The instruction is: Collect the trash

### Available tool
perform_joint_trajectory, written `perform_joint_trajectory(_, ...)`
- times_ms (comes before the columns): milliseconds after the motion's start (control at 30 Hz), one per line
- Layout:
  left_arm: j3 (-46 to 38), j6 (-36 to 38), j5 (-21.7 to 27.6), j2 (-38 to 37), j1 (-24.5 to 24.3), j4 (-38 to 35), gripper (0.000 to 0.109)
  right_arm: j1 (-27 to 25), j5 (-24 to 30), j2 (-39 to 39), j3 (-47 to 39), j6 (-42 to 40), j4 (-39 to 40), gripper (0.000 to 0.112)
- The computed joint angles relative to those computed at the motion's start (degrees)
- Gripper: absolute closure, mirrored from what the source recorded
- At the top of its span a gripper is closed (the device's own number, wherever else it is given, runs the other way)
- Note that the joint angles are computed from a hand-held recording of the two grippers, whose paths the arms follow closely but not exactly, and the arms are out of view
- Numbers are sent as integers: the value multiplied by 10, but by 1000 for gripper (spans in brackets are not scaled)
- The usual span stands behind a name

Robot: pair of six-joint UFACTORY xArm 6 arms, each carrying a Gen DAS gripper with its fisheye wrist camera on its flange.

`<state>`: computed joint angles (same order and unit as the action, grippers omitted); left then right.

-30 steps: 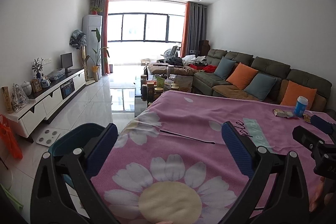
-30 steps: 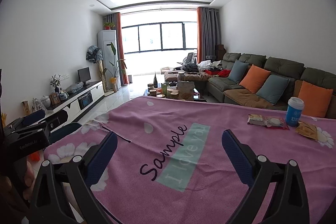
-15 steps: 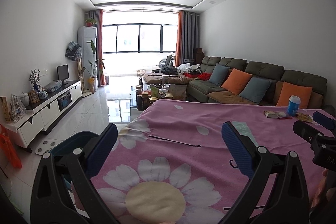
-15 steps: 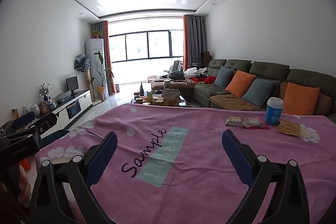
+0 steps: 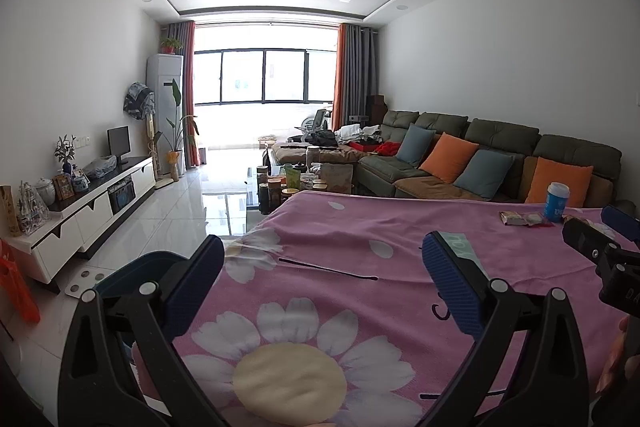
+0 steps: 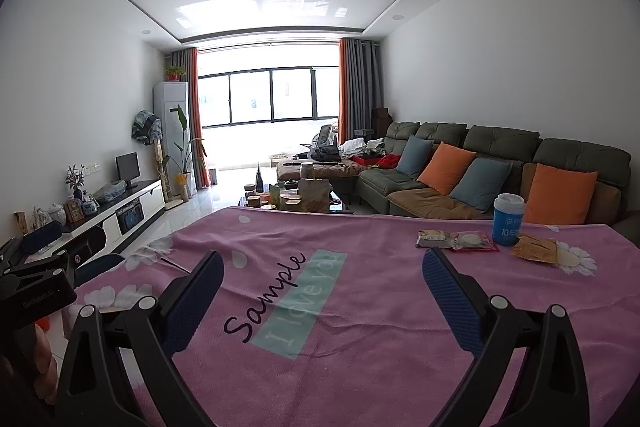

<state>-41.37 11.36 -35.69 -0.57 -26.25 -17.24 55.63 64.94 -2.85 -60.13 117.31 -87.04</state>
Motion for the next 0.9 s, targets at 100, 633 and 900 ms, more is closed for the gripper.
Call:
perform_joint_trajectory(100, 2, 2, -6, 0, -1, -2, 11, 0, 1, 1, -1, -1, 1, 16)
perform_joint_trajectory(633, 4, 10, -21, 1, -2, -10, 11, 1, 5, 4, -5, -2, 0, 16)
perform_joint_trajectory(900, 5, 19, -26, 1, -6, -22, 11, 2, 10, 5, -5, -2, 1, 16)
